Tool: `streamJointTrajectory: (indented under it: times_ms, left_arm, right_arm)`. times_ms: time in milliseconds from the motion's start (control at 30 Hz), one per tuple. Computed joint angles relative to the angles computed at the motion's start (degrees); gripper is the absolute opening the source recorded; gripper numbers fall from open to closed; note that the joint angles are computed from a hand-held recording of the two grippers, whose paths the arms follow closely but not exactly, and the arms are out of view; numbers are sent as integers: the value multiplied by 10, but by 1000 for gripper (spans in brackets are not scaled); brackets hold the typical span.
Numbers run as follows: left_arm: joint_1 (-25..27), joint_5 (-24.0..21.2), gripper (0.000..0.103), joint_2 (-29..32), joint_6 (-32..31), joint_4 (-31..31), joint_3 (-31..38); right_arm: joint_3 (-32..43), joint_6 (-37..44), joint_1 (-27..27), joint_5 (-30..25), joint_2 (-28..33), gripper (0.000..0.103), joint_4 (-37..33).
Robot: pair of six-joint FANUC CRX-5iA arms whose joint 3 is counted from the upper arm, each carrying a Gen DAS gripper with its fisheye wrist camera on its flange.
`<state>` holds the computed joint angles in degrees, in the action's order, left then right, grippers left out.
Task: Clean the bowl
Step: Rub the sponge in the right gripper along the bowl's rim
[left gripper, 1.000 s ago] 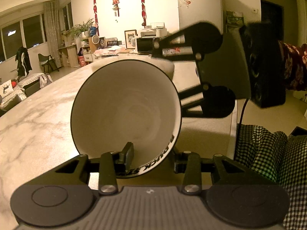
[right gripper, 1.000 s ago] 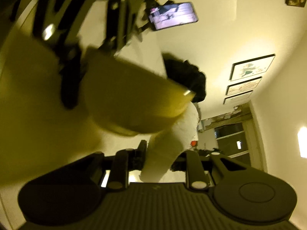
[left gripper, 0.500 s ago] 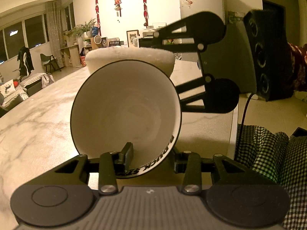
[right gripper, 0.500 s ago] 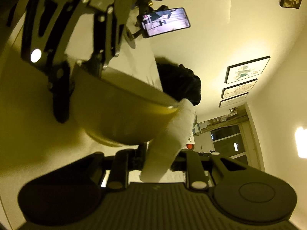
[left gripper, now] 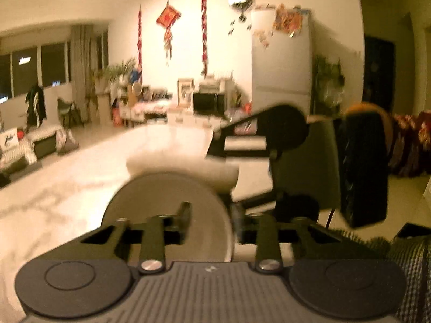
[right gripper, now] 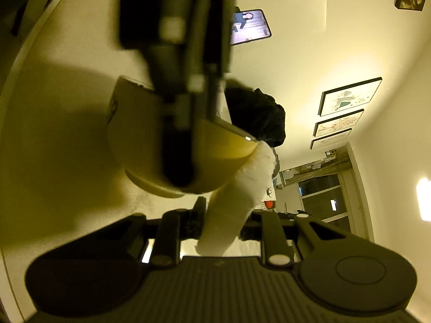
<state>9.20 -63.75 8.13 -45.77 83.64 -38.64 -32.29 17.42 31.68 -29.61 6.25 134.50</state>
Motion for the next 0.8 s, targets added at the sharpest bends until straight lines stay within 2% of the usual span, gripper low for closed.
streamJointTrajectory:
  times_ms: [100, 200, 267, 367, 433, 633, 800]
  left_arm:
    - [1, 1, 14, -5, -2, -14, 1]
    - [0, 9, 7, -5, 15, -58, 15]
    - [-3, 44, 10, -18, -9, -77, 0]
    - [8, 41, 16, -15, 6, -94, -4]
    - [10, 49, 26, -10, 9, -97, -4]
    - [13, 37, 32, 9, 18, -87, 5]
    - [12, 34, 32, 13, 26, -84, 7]
  right_arm:
    - [-1, -7, -3, 2, -3, 23, 8]
    - [-5, -19, -7, 6, -8, 23, 19]
    - [-9, -25, -9, 8, -12, 23, 21]
    - [-12, -23, -9, 9, -13, 23, 16]
    - [-13, -15, -8, 10, -13, 23, 8]
    - [-19, 12, -3, 7, -11, 23, -10]
    - [-14, -7, -7, 6, -20, 23, 20]
